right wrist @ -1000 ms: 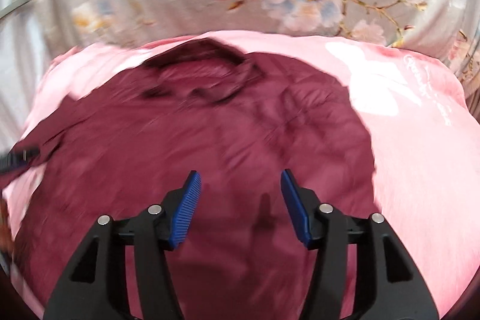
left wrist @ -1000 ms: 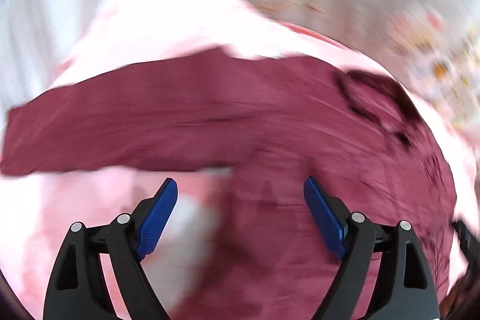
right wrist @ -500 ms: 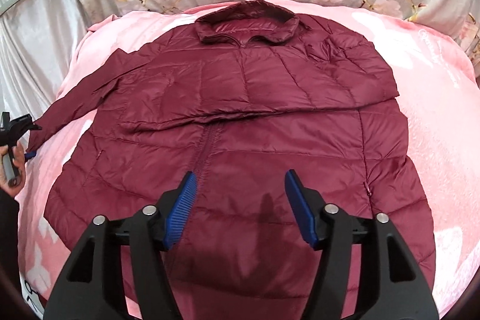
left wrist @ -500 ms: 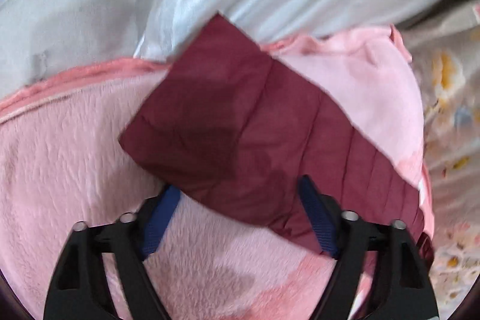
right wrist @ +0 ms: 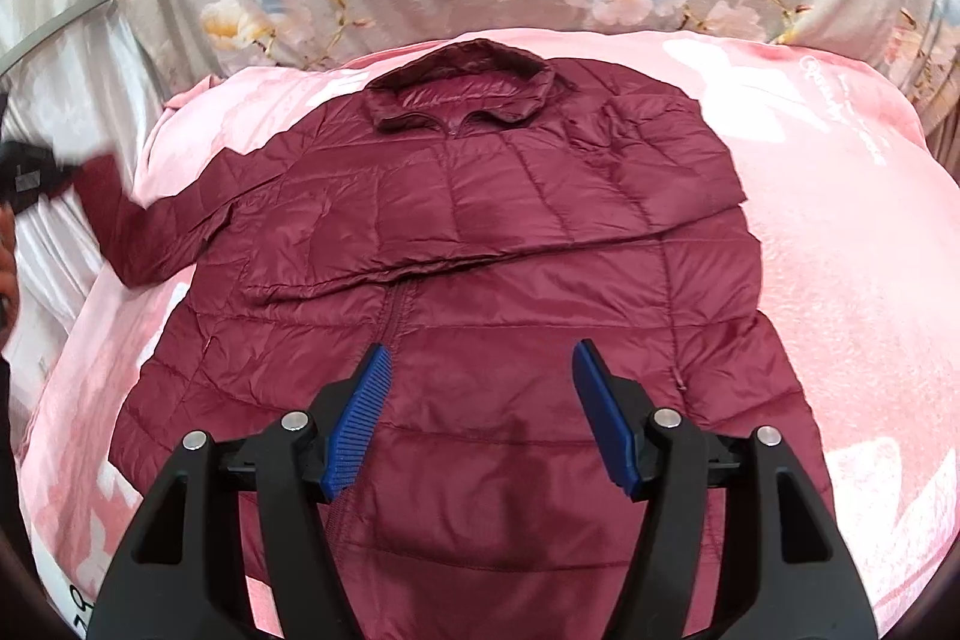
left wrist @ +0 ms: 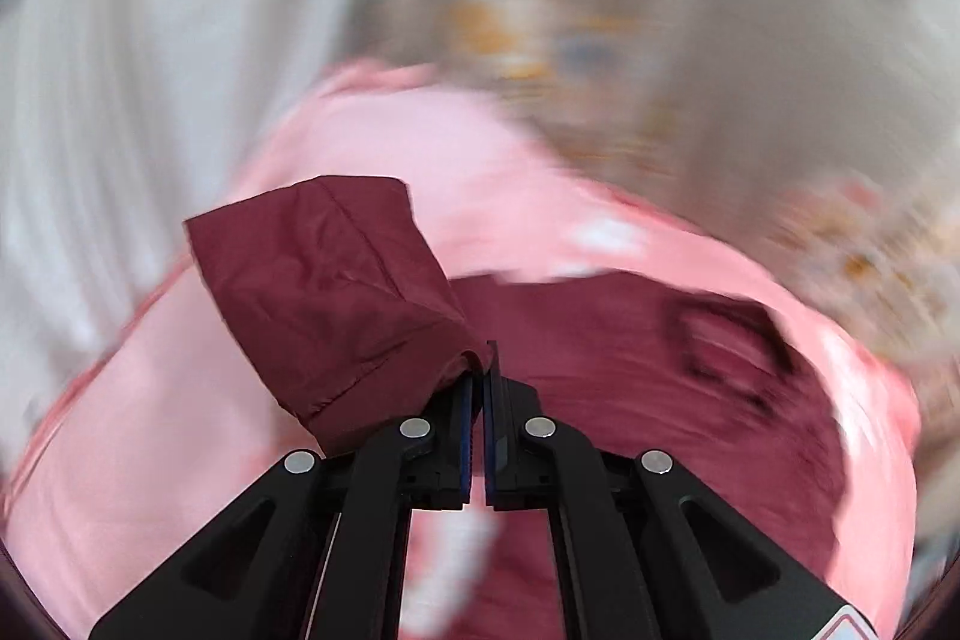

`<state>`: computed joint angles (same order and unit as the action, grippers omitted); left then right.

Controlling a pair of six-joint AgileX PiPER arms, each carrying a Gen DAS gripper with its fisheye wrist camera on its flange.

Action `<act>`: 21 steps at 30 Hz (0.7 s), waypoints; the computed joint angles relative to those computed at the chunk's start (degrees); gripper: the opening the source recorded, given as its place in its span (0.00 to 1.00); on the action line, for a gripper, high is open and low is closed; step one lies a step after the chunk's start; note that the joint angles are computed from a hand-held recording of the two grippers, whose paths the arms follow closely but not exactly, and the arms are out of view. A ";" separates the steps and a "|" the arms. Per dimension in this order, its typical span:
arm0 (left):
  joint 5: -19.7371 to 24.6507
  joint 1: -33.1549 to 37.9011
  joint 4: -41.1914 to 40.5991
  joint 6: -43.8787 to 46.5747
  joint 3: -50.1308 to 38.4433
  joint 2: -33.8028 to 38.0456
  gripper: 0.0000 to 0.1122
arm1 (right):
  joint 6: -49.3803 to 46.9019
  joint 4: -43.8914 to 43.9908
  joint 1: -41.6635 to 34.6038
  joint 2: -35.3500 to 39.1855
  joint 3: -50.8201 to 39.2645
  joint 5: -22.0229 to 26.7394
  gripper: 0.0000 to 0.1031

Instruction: Fold large clothes

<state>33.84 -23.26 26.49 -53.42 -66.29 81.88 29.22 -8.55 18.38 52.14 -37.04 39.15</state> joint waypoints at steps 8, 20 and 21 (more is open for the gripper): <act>4.72 -26.24 3.20 -4.25 -24.74 21.12 0.15 | -6.70 2.99 -7.54 -4.08 1.44 1.11 0.63; -7.72 -22.34 0.74 -13.44 -9.88 21.05 0.62 | -34.47 28.44 -22.56 4.96 0.57 -5.39 0.69; -8.22 -20.68 0.56 -13.62 -8.50 20.22 0.62 | -37.34 32.01 -23.16 7.57 -0.70 -6.32 0.69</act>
<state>25.62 -43.94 27.05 -67.04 -74.78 102.09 -8.12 23.46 -4.78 59.71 -37.74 32.83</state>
